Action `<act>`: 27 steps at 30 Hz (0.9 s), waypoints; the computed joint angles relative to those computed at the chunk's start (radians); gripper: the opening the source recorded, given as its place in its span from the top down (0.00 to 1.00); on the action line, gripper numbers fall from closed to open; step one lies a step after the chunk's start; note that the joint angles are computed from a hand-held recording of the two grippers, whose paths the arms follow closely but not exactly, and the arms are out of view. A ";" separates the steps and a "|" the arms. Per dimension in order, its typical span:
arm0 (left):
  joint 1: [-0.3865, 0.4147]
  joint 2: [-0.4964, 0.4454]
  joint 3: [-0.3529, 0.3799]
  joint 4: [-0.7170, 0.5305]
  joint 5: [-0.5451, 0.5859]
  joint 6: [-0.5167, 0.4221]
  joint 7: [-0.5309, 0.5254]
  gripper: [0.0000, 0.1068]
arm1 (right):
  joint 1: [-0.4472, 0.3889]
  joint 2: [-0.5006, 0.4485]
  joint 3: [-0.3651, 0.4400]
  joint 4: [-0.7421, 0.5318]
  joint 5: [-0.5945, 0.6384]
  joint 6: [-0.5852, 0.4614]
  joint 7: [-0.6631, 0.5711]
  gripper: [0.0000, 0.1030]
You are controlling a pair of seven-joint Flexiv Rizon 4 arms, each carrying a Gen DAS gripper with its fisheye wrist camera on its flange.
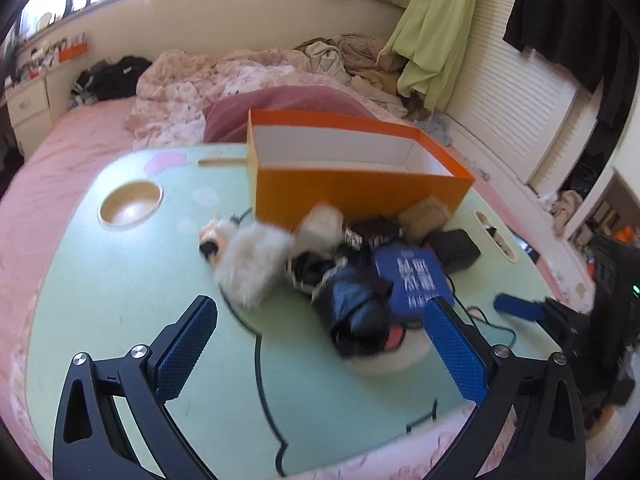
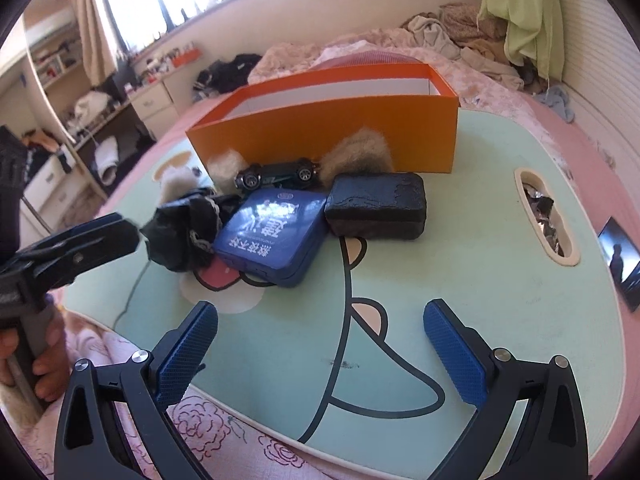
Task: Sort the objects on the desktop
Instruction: 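Grasp the black cloth pouch with the left gripper while the right grasps the black case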
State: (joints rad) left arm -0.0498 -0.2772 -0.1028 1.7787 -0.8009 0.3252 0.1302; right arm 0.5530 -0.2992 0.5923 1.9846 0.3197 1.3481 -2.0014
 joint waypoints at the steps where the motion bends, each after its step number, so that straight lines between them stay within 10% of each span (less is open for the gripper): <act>1: -0.017 0.013 -0.006 0.018 -0.007 0.039 0.009 0.04 | -0.015 -0.003 0.013 -0.010 0.016 -0.011 -0.014 0.00; 7: -0.110 0.036 -0.030 0.122 -0.015 0.329 0.044 0.27 | -0.023 0.004 0.019 -0.024 0.067 -0.034 -0.054 0.00; 16: -0.024 -0.008 -0.002 0.046 0.118 0.095 0.055 0.42 | -0.064 0.007 0.035 -0.086 0.234 -0.113 -0.153 0.00; 22: -0.024 0.014 -0.003 0.114 0.039 0.192 0.144 0.39 | -0.022 0.003 -0.020 -0.113 0.301 0.001 -0.070 0.02; 27: -0.003 -0.010 -0.001 0.068 0.039 0.114 0.105 0.47 | 0.132 -0.024 -0.160 -0.108 0.061 0.107 0.156 0.02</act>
State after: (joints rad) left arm -0.0533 -0.2869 -0.1043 1.8470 -0.7617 0.4397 0.2357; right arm 0.6853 -0.3236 0.4327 1.8762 0.3803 1.4546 -1.8450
